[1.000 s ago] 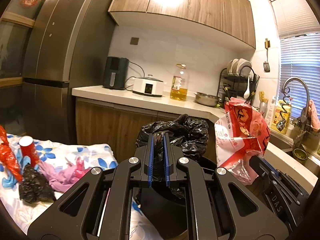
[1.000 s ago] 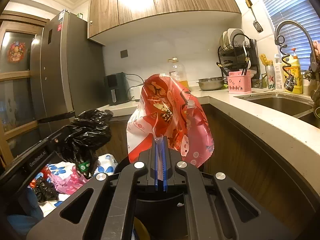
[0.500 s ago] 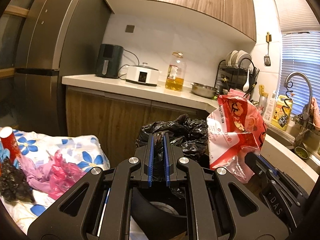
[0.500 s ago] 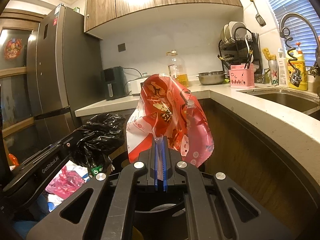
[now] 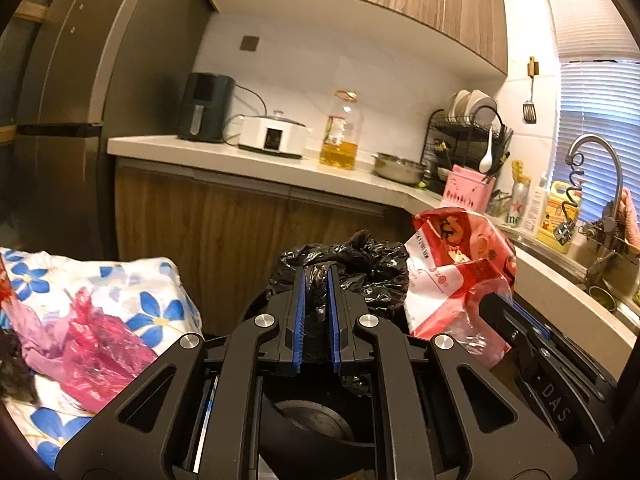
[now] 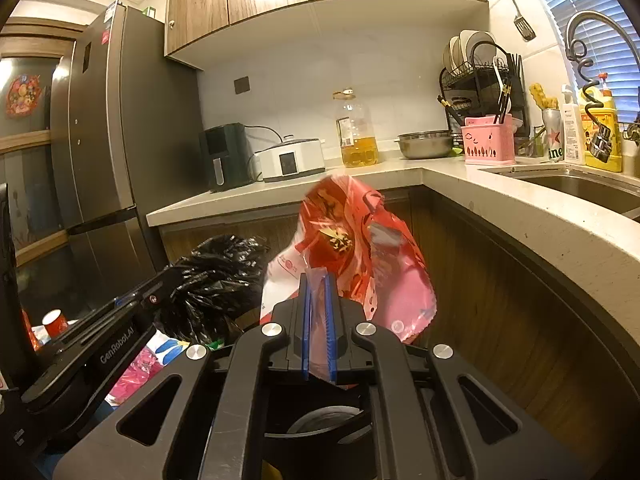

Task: Collect trash
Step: 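Open both tools to drop the black bag and snack bag into the bin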

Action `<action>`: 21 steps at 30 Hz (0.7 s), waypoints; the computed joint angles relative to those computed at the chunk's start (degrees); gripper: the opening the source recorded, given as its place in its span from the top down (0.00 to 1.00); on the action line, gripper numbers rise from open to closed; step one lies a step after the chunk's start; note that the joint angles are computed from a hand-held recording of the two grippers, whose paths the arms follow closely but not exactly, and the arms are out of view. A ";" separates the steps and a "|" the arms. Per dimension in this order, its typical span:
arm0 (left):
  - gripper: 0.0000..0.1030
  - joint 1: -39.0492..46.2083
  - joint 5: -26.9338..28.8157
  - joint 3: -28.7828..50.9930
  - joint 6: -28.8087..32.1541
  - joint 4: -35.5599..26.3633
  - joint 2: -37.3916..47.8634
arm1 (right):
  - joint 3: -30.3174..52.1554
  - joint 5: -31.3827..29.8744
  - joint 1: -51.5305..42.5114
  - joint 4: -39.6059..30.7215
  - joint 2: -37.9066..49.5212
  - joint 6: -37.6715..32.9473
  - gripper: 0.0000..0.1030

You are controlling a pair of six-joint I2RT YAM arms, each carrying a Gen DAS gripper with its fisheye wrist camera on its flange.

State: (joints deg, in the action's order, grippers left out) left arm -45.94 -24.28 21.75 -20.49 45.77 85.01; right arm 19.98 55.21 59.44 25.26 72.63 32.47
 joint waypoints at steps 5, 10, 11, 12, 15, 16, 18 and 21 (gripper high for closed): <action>0.70 0.84 1.80 0.10 0.72 1.42 2.35 | -0.38 -2.48 -1.47 1.31 0.79 -0.39 0.88; 0.42 1.35 0.58 -1.58 -0.39 2.25 1.67 | -0.82 -2.24 -1.05 0.42 -0.13 0.71 0.83; 0.36 1.29 -0.55 -2.30 -0.62 2.21 0.84 | -0.90 -1.87 -0.75 0.29 -0.41 0.85 0.78; 0.34 1.31 -0.90 -2.97 -0.81 2.31 0.05 | -0.94 -1.43 -0.39 -0.18 -0.79 1.19 0.76; 0.26 0.97 -3.34 -4.69 -1.82 0.22 -3.29 | -0.88 -0.19 0.96 -1.63 -1.69 2.16 0.70; 0.23 0.61 -4.63 -5.65 -2.13 -0.56 -4.85 | -0.88 0.66 1.89 -2.52 -2.15 2.83 0.64; 0.17 -0.18 -7.32 -7.21 -2.75 -2.01 -7.40 | -1.14 1.94 3.36 -2.85 -2.62 3.34 0.57; 0.13 -2.07 -11.02 -10.62 -3.85 -4.73 -13.42 | -0.93 4.55 6.48 -5.53 -3.48 5.17 0.48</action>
